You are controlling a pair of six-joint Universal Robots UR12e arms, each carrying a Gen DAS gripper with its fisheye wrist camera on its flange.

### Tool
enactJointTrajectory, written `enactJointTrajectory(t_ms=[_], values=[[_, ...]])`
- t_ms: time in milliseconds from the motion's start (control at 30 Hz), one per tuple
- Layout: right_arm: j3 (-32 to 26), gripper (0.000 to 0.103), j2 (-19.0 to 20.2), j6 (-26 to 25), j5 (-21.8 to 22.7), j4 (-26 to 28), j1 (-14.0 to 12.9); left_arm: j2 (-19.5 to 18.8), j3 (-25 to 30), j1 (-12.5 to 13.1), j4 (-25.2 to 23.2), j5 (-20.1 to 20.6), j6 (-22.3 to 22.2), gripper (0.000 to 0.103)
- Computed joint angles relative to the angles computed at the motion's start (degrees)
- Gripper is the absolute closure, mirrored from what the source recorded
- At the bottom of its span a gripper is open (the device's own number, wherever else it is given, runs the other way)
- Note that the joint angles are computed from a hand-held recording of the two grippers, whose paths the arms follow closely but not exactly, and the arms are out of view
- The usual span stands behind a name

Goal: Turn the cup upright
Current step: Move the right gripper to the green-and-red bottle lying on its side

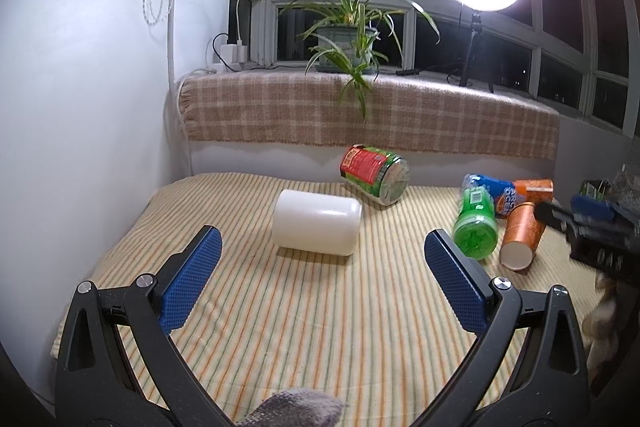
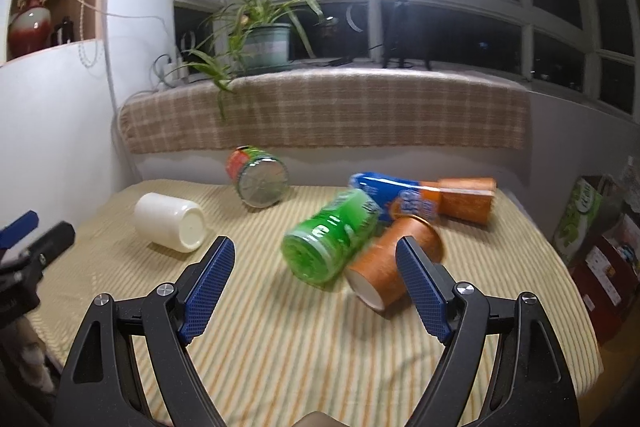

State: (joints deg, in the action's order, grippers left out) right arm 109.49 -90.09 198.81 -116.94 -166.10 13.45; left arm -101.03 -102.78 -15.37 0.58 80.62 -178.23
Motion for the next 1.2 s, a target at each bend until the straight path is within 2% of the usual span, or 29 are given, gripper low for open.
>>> enactJointTrajectory(t_ms=[133, 300, 600, 700, 833, 1033, 1200], values=[[-3.36, 0.02, 1.6, -4.38, 5.16, 3.06, -1.85, -0.99, 0.34, 0.43, -1.47, -0.07, 0.41, 0.0], [-7.99, 0.02, 4.04, -8.14, 10.39, 8.6, -4.2, -0.47, 1.13, 1.27, -5.91, 0.13, 0.24, 0.0], [-17.23, 0.02, 9.73, -9.74, 21.49, 21.4, -8.92, 0.09, 1.7, 3.07, -10.99, 0.02, -0.6, 0.0], [-20.37, 0.02, 11.67, -10.13, 23.45, 24.98, -9.58, -0.08, 2.03, 3.54, -12.42, 0.13, -1.04, 0.0], [-24.89, 0.02, 14.58, -13.5, 24.68, 29.85, -9.74, 0.19, 1.91, 4.14, -13.74, 0.54, -1.48, 0.0], [-29.44, 0.02, 17.99, -18.8, 22.3, 34.11, -8.81, 0.27, 2.29, 4.59, -14.88, 2.34, -2.29, 0.0], [-32.33, 0.02, 20.43, -19.07, 22.19, 36.44, -8.8, 0.36, 2.43, 5.07, -15.23, 3.51, -3.17, 0.0]])
